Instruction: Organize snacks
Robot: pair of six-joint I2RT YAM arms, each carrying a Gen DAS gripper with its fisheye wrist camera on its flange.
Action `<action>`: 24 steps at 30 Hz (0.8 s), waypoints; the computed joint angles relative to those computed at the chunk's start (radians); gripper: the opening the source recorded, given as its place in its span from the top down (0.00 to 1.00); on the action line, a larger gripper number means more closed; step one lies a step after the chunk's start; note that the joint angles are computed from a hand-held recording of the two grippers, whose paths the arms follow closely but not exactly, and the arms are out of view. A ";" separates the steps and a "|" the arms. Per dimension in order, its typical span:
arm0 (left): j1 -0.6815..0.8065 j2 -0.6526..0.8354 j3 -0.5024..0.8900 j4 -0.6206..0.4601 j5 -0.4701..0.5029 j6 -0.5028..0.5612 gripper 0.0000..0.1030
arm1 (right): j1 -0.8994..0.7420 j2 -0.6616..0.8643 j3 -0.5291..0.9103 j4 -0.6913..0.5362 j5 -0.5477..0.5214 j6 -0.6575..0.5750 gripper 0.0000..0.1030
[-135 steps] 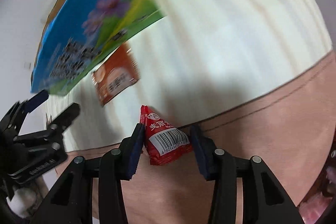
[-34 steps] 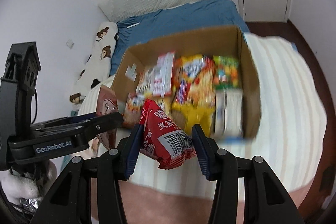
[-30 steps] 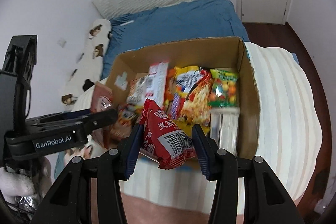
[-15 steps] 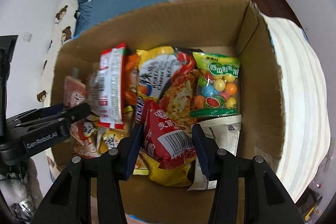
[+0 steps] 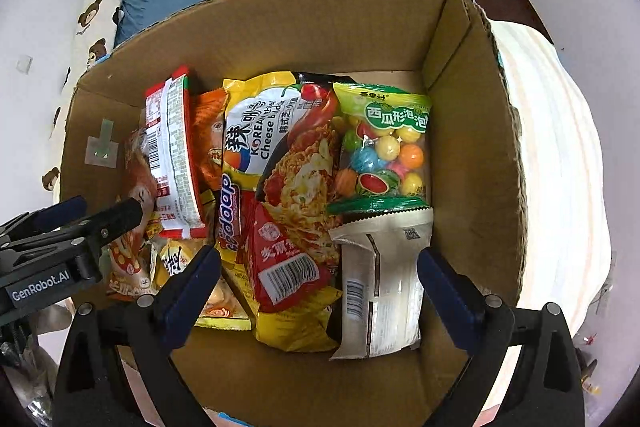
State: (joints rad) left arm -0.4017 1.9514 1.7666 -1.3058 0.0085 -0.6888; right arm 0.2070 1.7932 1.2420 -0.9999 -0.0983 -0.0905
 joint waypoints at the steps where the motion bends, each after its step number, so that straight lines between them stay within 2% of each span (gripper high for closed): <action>1: -0.003 -0.005 0.001 -0.004 -0.008 -0.004 0.13 | 0.002 -0.017 -0.011 0.000 0.007 0.000 0.03; 11: -0.049 -0.083 -0.017 -0.028 -0.046 -0.057 0.13 | -0.013 -0.162 -0.046 -0.048 0.005 -0.017 0.02; 18: -0.116 -0.169 -0.029 -0.044 -0.128 -0.119 0.13 | -0.022 -0.289 -0.084 -0.073 -0.009 -0.026 0.02; 24: -0.223 -0.283 -0.048 -0.070 -0.224 -0.214 0.13 | -0.038 -0.477 -0.131 -0.116 -0.041 -0.048 0.02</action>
